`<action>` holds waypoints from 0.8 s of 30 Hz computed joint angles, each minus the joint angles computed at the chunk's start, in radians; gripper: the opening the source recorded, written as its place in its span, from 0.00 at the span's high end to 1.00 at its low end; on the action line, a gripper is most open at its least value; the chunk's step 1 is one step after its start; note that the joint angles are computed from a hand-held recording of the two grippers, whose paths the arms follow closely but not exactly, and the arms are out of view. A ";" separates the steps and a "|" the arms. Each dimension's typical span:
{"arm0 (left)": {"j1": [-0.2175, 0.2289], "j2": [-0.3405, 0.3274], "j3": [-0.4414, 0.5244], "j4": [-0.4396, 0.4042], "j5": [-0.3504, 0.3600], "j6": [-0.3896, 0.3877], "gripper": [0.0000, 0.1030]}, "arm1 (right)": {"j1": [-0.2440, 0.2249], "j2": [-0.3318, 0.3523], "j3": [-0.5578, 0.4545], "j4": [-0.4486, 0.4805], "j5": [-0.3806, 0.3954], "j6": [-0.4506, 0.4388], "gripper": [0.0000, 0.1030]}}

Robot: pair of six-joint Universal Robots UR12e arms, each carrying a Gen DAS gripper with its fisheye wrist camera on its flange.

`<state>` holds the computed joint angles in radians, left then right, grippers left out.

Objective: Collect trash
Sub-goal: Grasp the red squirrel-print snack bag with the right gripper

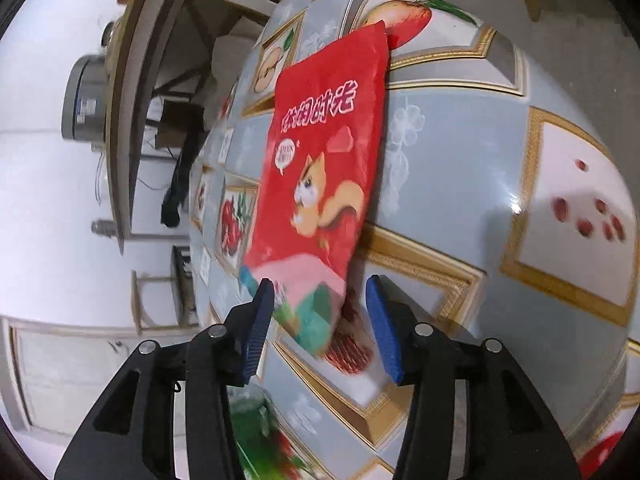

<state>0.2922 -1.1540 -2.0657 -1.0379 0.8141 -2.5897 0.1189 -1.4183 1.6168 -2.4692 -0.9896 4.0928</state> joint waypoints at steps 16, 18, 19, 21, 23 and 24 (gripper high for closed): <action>0.012 0.005 -0.004 -0.012 -0.015 -0.006 0.89 | -0.010 0.009 0.044 -0.099 0.036 0.149 0.97; 0.010 0.003 -0.004 0.002 -0.011 -0.019 0.89 | -0.014 -0.016 0.063 -0.068 0.048 0.104 0.97; 0.011 0.003 -0.004 0.004 -0.010 -0.024 0.89 | -0.018 -0.033 0.074 -0.045 0.055 0.076 0.97; 0.012 0.002 -0.003 0.013 -0.007 -0.036 0.89 | -0.026 -0.078 0.106 0.002 0.073 0.014 0.97; 0.011 0.003 -0.004 0.027 0.001 -0.052 0.89 | -0.032 -0.140 0.144 0.080 0.076 -0.076 0.97; 0.012 0.003 -0.003 0.028 0.000 -0.056 0.89 | -0.037 -0.166 0.163 0.109 0.088 -0.110 0.97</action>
